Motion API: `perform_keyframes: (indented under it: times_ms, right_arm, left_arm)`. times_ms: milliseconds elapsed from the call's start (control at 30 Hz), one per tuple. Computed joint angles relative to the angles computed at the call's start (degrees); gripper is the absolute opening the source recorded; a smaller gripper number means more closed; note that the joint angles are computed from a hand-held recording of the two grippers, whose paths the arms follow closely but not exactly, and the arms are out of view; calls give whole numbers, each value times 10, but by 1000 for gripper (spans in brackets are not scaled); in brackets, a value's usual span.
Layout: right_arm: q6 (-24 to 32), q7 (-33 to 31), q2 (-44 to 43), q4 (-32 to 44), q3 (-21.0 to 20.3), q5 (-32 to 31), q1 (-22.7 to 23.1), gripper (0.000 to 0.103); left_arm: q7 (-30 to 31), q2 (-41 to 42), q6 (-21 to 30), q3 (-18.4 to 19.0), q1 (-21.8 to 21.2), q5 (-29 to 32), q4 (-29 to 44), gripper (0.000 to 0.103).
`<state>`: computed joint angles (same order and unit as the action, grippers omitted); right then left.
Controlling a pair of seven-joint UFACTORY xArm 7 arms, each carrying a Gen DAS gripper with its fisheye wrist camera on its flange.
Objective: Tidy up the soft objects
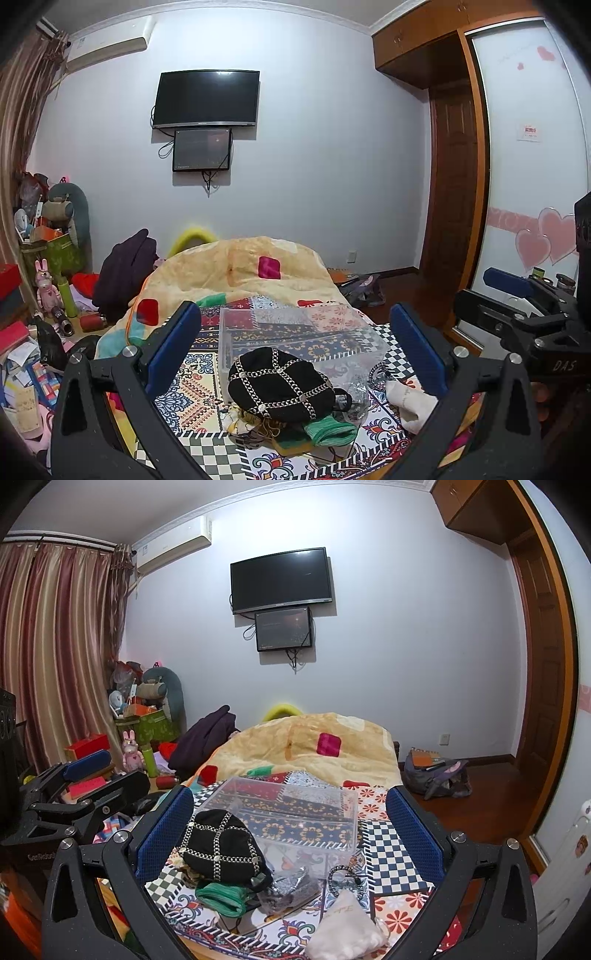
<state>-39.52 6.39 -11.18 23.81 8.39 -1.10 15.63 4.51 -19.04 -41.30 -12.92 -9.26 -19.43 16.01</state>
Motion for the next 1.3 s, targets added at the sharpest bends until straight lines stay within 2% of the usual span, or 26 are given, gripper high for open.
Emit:
perform_keyframes:
  times_ms: [1300]
  right_arm:
    - [-15, 22, 13, 2, -8, -24, -3, 103]
  left_arm:
    - [-1, 2, 0, 2, -2, 3, 1, 103]
